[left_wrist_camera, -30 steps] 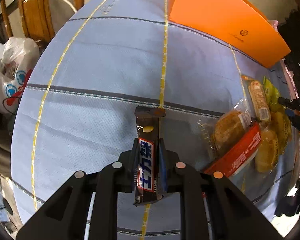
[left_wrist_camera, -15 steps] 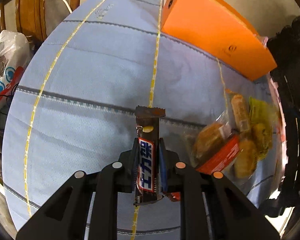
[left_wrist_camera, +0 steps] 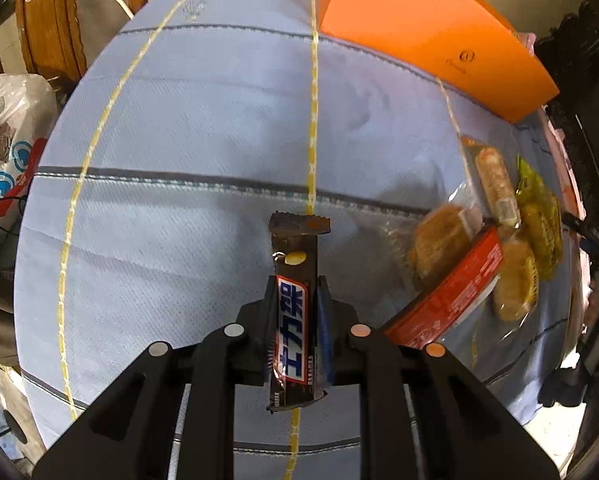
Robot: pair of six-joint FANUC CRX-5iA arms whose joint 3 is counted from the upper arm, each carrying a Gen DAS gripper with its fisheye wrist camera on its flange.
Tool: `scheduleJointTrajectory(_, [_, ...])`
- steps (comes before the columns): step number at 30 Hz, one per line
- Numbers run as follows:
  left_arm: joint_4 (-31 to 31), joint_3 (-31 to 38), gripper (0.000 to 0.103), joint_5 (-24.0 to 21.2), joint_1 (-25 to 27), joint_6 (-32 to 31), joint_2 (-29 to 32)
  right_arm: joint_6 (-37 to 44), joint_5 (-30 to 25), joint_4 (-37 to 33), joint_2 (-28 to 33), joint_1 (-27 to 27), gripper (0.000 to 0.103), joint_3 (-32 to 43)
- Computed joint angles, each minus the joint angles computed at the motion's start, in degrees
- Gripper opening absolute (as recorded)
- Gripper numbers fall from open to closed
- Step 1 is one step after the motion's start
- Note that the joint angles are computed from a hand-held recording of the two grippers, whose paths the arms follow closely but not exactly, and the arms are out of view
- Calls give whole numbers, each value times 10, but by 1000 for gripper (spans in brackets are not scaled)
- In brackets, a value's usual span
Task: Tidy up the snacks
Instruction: 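Carry the chocolate bar and orange-topped biscuit packet over the box and release both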
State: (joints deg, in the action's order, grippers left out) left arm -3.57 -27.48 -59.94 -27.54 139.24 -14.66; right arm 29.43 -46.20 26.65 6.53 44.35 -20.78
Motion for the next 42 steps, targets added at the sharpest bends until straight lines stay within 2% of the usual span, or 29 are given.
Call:
scheduleJointTrajectory(1, [-2, 2, 17, -3, -2, -1, 3, -2, 8, -8, 11, -2, 99, 6])
scheduleJointTrajectory(2, [-1, 3, 17, -5, -3, -4, 5, -1, 16, -14, 23, -3, 94, 8])
scheduleJointTrajectory(3, [-1, 4, 17, -5, -4, -5, 6, -3, 21, -16, 27, -3, 79, 6])
scheduleJointTrajectory(4, [-2, 4, 17, -5, -5, -6, 6, -23, 12, -11, 32, 6, 53, 6])
scheduleJointTrajectory(5, [-1, 3, 17, -4, -5, -5, 5, -67, 19, 8, 18, 14, 35, -10])
scheduleJointTrajectory(9, [0, -1, 17, 2, -2, -7, 0, -72, 2, -25, 3, 21, 35, -1])
scheduleJointTrajectory(11, [-7, 4, 17, -3, -7, -2, -2, -98, 9, -6, -18, 30, 35, -13])
scheduleJointTrajectory(14, [0, 1, 17, 12, -10, -34, -19, -142, 28, 26, -65, 44, 35, -32])
scheduleJointTrajectory(18, [-36, 43, 17, -18, -28, -20, -19, -152, 29, 55, -109, 74, 35, -28])
scheduleJointTrajectory(19, [-35, 54, 17, -25, -25, -19, -18, -139, 29, 42, -123, 79, 35, -25])
scheduleJointTrajectory(22, [-52, 112, 17, -49, -21, -12, 5, -63, 32, -3, -109, 86, 35, 32])
scheduleJointTrajectory(24, [-82, 165, 17, -79, -20, -7, 28, 13, 24, -55, -74, 81, 35, 99])
scheduleJointTrajectory(25, [-92, 190, 17, -80, -21, -13, 40, 41, 17, -77, -62, 78, 35, 124])
scheduleJointTrajectory(26, [-97, 211, 17, -79, -17, -25, 51, 87, 3, -108, -32, 68, 35, 172])
scheduleJointTrajectory(30, [-106, 335, 17, -118, 17, -84, 132, 188, -46, -181, 71, 37, 35, 333])
scheduleJointTrajectory(34, [-91, 437, 17, -146, 61, -141, 215, 222, -104, -170, 164, 25, 35, 464])
scheduleJointTrajectory(37, [-96, 504, 17, -173, 68, -163, 272, 256, -151, -198, 228, 11, 35, 562])
scheduleJointTrajectory(42, [-103, 559, 17, -183, 70, -205, 326, 296, -184, -201, 283, 8, 35, 637])
